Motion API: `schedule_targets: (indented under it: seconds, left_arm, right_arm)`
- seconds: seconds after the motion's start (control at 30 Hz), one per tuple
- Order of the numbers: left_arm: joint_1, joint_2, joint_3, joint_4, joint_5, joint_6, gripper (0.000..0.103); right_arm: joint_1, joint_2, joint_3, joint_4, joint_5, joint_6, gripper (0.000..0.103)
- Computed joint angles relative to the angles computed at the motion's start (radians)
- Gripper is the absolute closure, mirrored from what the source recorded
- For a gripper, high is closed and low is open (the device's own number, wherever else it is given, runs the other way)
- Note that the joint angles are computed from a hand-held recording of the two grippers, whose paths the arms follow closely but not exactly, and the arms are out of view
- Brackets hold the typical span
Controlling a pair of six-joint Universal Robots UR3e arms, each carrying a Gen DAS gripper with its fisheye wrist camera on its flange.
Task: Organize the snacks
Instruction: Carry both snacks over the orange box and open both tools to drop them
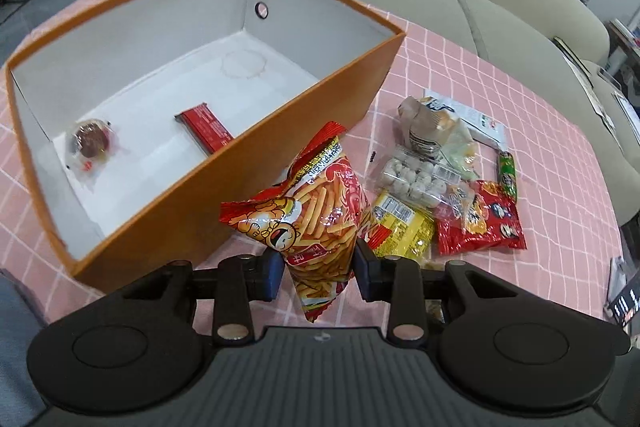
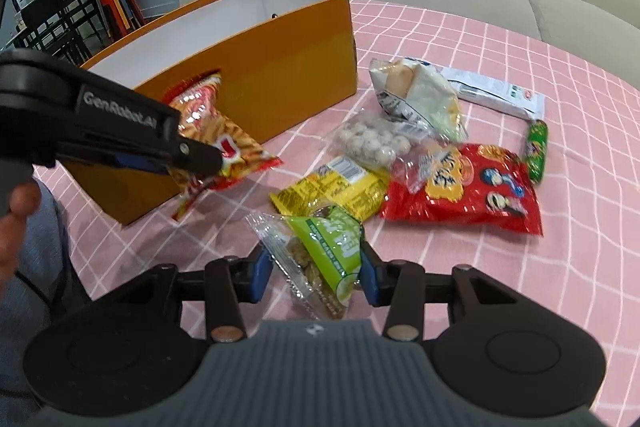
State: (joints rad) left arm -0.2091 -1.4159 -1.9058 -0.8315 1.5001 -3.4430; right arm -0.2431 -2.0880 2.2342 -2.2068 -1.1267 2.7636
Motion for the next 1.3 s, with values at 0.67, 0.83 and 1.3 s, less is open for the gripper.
schedule_targets:
  seconds: [0.67,0.83,1.3]
  left_arm:
    - [0.174,0.323,0.048,-0.237,-0.124,0.214,0.063]
    - [0.301,0.368,0.094,-0.337,-0.193,0.315,0.063]
    - [0.468,0.201,0.337,-0.499,-0.191,0.584,0.063]
  right_arm:
    - [-0.058,-0.198,-0.156,0.187,0.134,0.078,0.061]
    - [0.099,-0.035,-0.265,0.037,0.080,0.141,0.061]
    - [0.349,0.496,-0.759,-0.009,0.026,0.111,0.061]
